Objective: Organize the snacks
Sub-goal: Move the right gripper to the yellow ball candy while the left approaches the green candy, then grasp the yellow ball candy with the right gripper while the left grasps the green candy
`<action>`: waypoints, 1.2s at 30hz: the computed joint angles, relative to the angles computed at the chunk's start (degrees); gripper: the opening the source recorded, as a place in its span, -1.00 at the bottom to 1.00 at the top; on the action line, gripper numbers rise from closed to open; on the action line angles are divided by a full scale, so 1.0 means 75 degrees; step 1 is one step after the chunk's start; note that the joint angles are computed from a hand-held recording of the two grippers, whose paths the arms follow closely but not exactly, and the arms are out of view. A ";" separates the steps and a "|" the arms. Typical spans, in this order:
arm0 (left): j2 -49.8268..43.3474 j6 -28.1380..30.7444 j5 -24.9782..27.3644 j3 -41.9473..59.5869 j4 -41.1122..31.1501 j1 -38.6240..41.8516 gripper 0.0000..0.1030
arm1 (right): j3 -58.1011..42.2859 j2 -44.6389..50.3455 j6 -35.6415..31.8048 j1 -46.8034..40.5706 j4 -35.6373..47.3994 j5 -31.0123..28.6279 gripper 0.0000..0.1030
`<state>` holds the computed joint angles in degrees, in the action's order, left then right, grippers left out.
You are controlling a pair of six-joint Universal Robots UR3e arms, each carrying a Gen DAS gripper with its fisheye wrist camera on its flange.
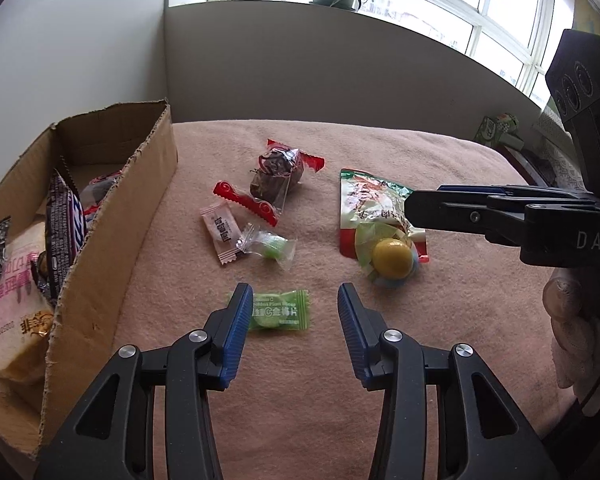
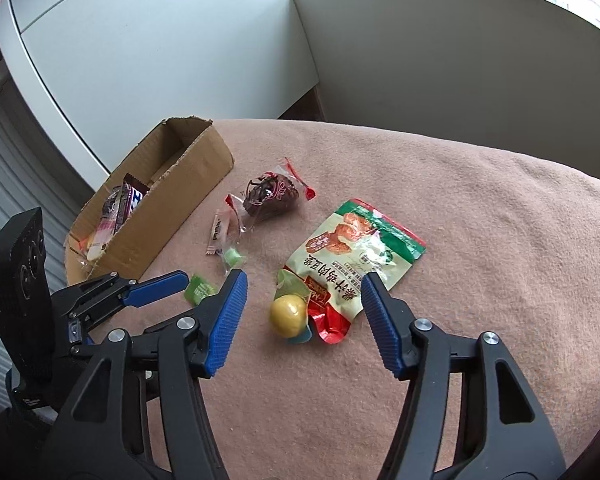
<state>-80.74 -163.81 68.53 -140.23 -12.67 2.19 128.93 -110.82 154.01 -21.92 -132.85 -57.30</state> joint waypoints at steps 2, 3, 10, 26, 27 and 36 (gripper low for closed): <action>-0.0142 -0.0032 0.0107 0.0038 0.0066 -0.0006 -0.17 | -0.0090 0.0235 0.0044 0.0078 0.0049 0.0126 0.19; -0.0245 -0.0066 0.0113 0.0075 0.0086 0.0014 -0.17 | -0.0140 0.0352 0.0056 0.0083 0.0116 0.0211 0.18; -0.0441 0.0065 -0.0173 0.0147 -0.0193 0.0304 -0.04 | -0.0282 0.1120 0.0374 0.0396 -0.0117 0.0055 -0.06; -0.0803 0.0133 0.0294 0.0120 0.0583 -0.0276 -0.38 | -0.0154 0.1413 0.0491 0.1541 -0.1261 -0.1357 -0.06; -0.0814 0.0163 0.0184 0.0132 0.0554 -0.0208 -0.43 | -0.0169 0.1441 0.0469 0.1658 -0.1327 -0.1518 -0.07; -0.0508 0.0375 -0.0080 -0.0109 0.0491 0.0022 -0.55 | -0.0080 0.1351 0.0440 0.1833 -0.1566 -0.2037 -0.37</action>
<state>-84.54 -161.00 67.93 -141.05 -8.99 2.35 128.33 -100.69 157.31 -8.17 -144.59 -72.58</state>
